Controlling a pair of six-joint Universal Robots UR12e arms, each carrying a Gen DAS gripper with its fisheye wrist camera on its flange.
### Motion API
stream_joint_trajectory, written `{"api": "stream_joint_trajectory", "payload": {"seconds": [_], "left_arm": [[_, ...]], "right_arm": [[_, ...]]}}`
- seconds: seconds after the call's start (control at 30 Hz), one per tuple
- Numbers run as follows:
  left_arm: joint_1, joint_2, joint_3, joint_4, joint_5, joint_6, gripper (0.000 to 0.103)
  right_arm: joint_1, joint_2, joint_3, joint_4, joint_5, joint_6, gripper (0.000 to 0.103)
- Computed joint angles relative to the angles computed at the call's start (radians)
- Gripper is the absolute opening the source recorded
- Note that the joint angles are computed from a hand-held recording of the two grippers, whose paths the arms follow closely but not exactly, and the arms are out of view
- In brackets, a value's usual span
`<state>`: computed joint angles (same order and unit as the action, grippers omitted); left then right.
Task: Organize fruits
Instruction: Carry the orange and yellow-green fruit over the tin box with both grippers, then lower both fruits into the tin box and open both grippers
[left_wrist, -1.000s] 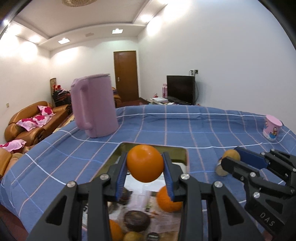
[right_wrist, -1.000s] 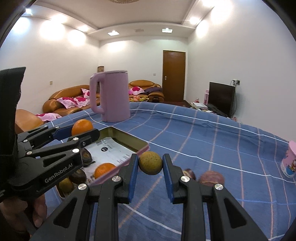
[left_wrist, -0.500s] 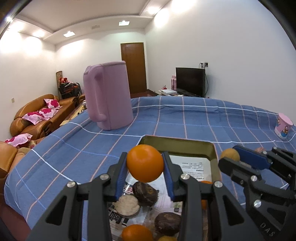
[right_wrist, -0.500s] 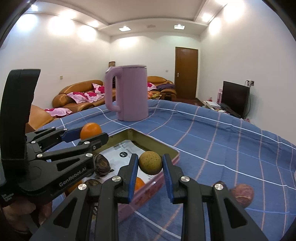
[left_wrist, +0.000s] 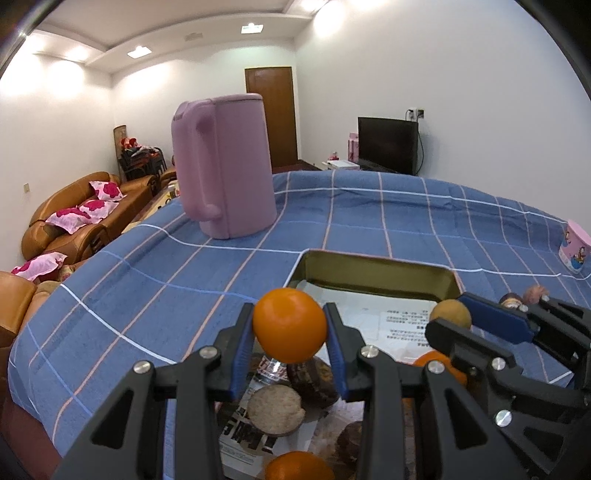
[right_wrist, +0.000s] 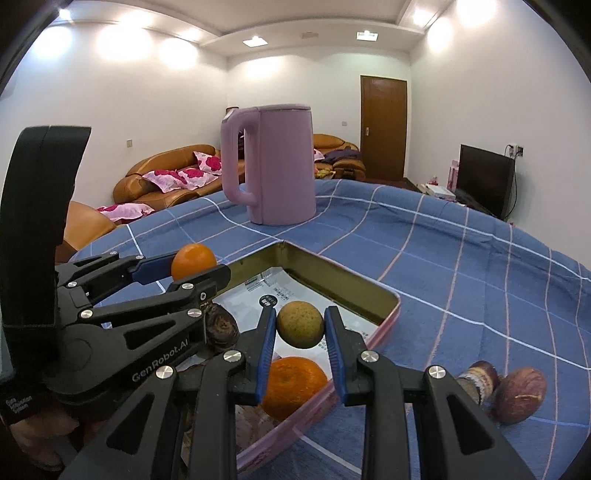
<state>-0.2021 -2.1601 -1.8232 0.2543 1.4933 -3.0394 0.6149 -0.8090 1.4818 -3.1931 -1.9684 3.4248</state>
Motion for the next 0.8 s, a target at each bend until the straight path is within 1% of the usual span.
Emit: {"api": "stream_joint_trajectory", "payload": {"seconds": [0.57, 0.8], "left_arm": [[0.002, -0.003, 0.009, -0.039, -0.001, 0.012, 0.038], [0.001, -0.004, 0.017, -0.064, 0.007, 0.012, 0.038]], "right_arm": [[-0.004, 0.005, -0.021, 0.061, 0.032, -0.004, 0.029], [-0.011, 0.005, -0.031, 0.110, 0.067, -0.001, 0.029]]}}
